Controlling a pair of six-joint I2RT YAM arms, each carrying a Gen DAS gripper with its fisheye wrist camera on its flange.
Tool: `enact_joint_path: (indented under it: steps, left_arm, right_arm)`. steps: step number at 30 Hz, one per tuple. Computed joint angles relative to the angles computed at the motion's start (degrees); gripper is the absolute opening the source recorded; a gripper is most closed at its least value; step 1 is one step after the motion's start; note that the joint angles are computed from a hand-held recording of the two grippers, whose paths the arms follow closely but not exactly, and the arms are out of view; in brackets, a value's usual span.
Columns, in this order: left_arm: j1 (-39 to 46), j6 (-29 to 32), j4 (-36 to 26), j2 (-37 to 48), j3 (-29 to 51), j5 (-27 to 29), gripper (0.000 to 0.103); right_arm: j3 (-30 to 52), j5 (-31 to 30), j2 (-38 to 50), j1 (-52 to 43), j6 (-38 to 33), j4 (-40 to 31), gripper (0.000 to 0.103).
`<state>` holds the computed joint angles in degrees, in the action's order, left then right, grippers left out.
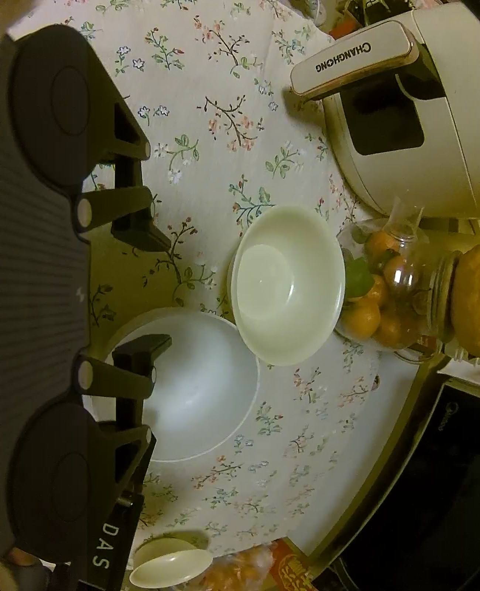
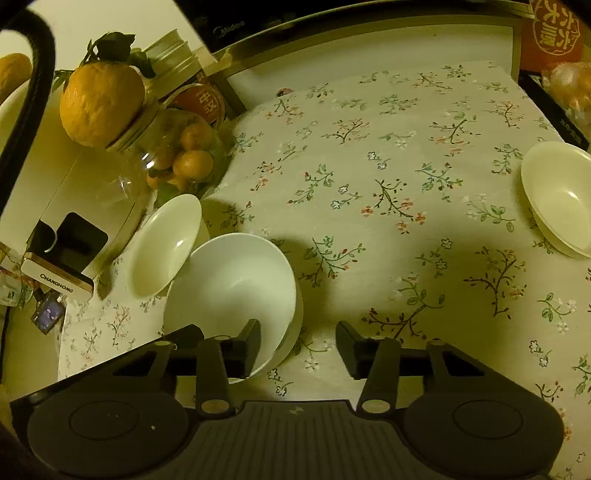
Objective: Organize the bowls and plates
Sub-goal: 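Close both grippers on the large white bowl's rim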
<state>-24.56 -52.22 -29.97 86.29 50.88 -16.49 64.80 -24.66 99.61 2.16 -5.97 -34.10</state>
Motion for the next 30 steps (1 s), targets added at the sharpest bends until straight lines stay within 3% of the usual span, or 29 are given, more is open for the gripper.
enact_joint_path:
  steps: [12,30]
  left_arm:
    - [0.06,1.99,3.41,0.36,-1.23,2.81,0.014]
    - [-0.35,2.23,3.66,-1.00,-1.35,3.86,0.011]
  right_arm:
    - [-0.49,-0.36,0.28,0.45,-0.89,0.89,0.008]
    - [-0.42,-0.21,-1.58,-0.26,-2.54,-0.31,0.008]
